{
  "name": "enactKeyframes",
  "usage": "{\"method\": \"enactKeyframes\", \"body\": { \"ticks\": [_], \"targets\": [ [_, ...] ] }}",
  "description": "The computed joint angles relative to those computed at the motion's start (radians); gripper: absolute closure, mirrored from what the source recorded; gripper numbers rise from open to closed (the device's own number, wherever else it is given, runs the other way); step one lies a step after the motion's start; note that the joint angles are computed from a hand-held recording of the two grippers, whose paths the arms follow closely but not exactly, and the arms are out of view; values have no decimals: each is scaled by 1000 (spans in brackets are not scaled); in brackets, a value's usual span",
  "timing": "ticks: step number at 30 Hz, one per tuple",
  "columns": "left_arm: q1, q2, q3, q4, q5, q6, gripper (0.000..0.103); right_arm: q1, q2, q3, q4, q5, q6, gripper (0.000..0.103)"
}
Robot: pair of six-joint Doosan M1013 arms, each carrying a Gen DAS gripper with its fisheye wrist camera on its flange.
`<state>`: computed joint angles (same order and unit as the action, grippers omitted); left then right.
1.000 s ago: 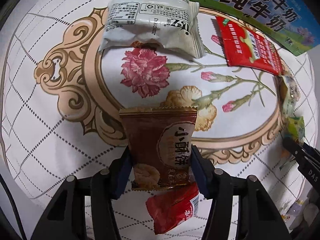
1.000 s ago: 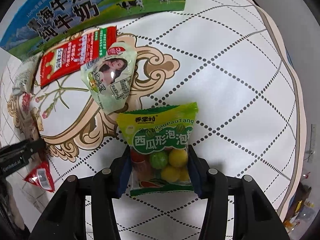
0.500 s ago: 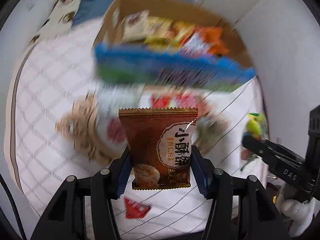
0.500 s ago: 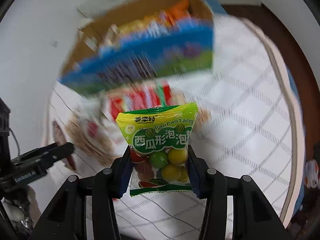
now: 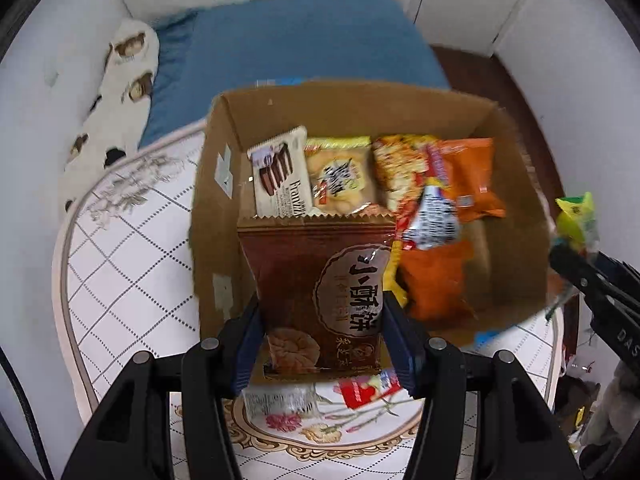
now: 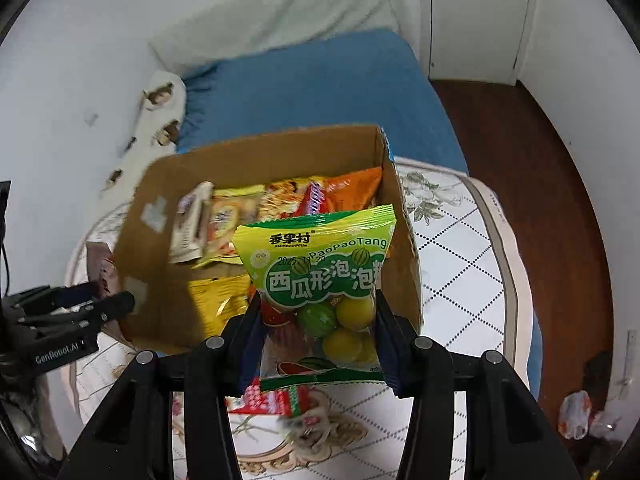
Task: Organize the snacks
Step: 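Carry both packets over the box and open both tools to drop them, then grasp the small red packet with the left tool while the right grasps the clear snack pouch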
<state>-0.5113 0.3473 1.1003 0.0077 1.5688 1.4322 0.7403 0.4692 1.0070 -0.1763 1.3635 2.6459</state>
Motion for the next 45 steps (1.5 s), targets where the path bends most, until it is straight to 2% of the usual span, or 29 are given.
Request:
{"method": "enactKeyframes", "body": {
  "ticks": [6, 11, 12, 13, 14, 15, 17, 20, 28, 35, 41, 45],
  "targets": [
    [15, 74, -31, 7, 76, -20, 49, -30, 33, 10, 65, 27, -31, 51],
    [30, 103, -31, -53, 116, -25, 49, -44, 41, 34, 137, 31, -36, 50],
    [36, 106, -28, -71, 120, -29, 49, -51, 46, 35, 172, 39, -40, 41],
    [40, 107, -25, -83, 118, -31, 46, -54, 50, 35, 194, 47, -44, 19],
    [40, 107, -25, -85, 115, -34, 33, -56, 52, 35, 206, 46, -47, 11],
    [41, 107, -22, -83, 109, -32, 29, -57, 46, 47, 218, 18, -48, 10],
    [47, 106, -18, -111, 104, -31, 19, -55, 54, 35, 212, 37, -49, 9],
    [45, 99, -11, -110, 88, -26, 17, -53, 60, 26, 202, 45, -48, 7],
    [21, 69, 12, -51, 34, -61, 17, -38, 65, 1, 149, 76, -40, 5],
    [12, -20, 95, -13, -85, -95, 17, 0, 28, 21, 43, 42, 22, 5],
    [0, -103, 160, 31, -201, -121, 17, 40, 6, 20, -55, 44, 44, 5],
    [-18, -149, 187, 72, -252, -128, 17, 70, -6, 15, -121, 54, 59, 5]
  ]
}}
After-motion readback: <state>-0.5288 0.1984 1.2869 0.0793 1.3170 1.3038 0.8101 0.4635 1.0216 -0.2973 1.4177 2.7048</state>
